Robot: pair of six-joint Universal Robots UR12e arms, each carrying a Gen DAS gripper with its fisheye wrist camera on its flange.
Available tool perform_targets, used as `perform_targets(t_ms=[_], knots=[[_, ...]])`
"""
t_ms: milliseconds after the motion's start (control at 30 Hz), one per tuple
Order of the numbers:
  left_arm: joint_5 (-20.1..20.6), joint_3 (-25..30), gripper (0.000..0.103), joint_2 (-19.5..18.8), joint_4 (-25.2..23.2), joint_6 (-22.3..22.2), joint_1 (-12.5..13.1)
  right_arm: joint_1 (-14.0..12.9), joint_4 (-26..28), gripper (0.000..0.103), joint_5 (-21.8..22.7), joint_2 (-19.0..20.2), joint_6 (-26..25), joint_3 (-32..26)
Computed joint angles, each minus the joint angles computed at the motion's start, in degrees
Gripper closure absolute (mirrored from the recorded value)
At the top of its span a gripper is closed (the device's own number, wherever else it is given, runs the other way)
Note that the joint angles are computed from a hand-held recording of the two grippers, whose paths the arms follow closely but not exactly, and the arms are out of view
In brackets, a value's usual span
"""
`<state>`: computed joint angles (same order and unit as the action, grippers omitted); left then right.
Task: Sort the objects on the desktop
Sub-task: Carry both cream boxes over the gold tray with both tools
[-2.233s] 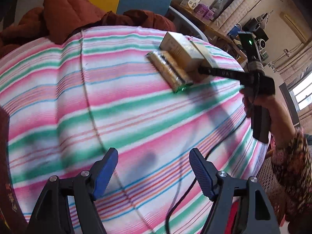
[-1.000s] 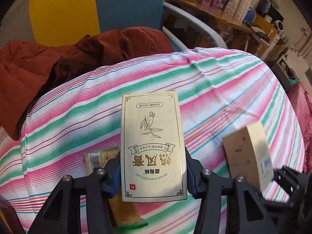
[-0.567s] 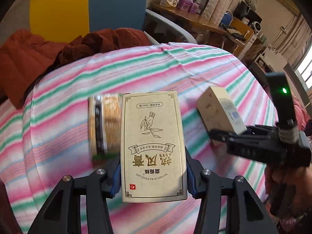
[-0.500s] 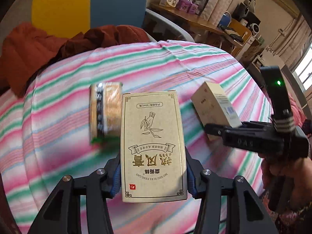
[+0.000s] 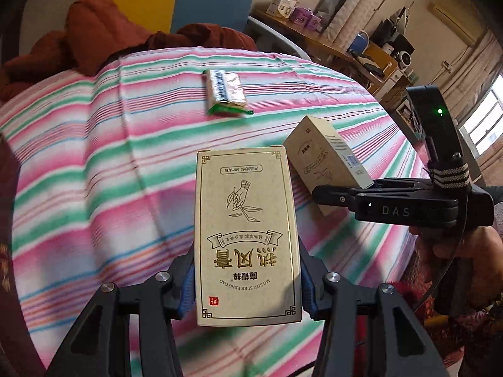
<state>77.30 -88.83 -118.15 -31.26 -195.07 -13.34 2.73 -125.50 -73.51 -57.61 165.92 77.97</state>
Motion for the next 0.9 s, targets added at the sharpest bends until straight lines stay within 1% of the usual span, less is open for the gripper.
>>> perform_targets(t_ms=[100, 167, 200, 233, 300, 367, 433, 567, 667, 767, 800, 867, 900], knots=[[-1.3, -4.2, 0.051, 2.7, 3.1, -1.3, 1.3, 0.6, -1.1, 0.053, 2.3, -1.6, 0.2, 2.8], [-1.3, -6.5, 0.051, 4.4, 4.9, -1.9, 2.1, 1.1, -1.4, 0.053, 4.8, -2.6, 0.6, 4.3], [-1.3, -7.8, 0.051, 5.4, 6.2, -2.4, 2.6, 1.1, -1.3, 0.053, 6.2, -3.9, 0.5, 5.8], [-1.1, -9.0, 0.051, 6.4, 7.3, -2.9, 3.1, 1.7, -1.3, 0.053, 8.1, -4.4, 0.3, 6.2], [0.2, -11.5, 0.05, 8.4, 9.5, -3.6, 4.2, 2.5, -1.4, 0.053, 11.0, -5.6, -0.5, 7.2], [1.7, -13.8, 0.05, 10.3, 11.6, -5.0, 5.3, 4.1, -1.7, 0.053, 13.6, -5.5, -1.1, 6.5], [4.2, -15.6, 0.05, 12.0, 12.6, -6.6, 6.3, 5.5, -1.8, 0.053, 15.8, -6.2, -2.4, 6.3], [7.6, -19.1, 0.05, 14.9, 14.2, -10.2, 9.3, 8.7, -0.8, 0.053, 17.9, -6.3, -5.5, 4.7], [10.1, -20.8, 0.05, 16.1, 14.5, -12.4, 11.4, 11.3, 0.9, 0.053, 19.2, -5.6, -7.5, 2.9], [12.2, -21.1, 0.05, 16.4, 13.0, -13.5, 13.6, 13.9, 2.0, 0.053, 19.2, -4.9, -7.8, 1.6], [12.3, -21.0, 0.05, 16.4, 12.5, -13.6, 14.2, 14.7, 2.2, 0.053, 19.2, -4.3, -7.8, 1.0], [10.8, -19.6, 0.041, 15.8, 8.0, -12.7, 15.9, 16.4, 2.2, 0.053, 18.8, -3.8, -7.5, 0.5], [10.9, -19.0, 0.038, 15.5, 6.6, -12.8, 16.4, 17.0, 2.0, 0.052, 18.4, -3.6, -7.4, 0.3]])
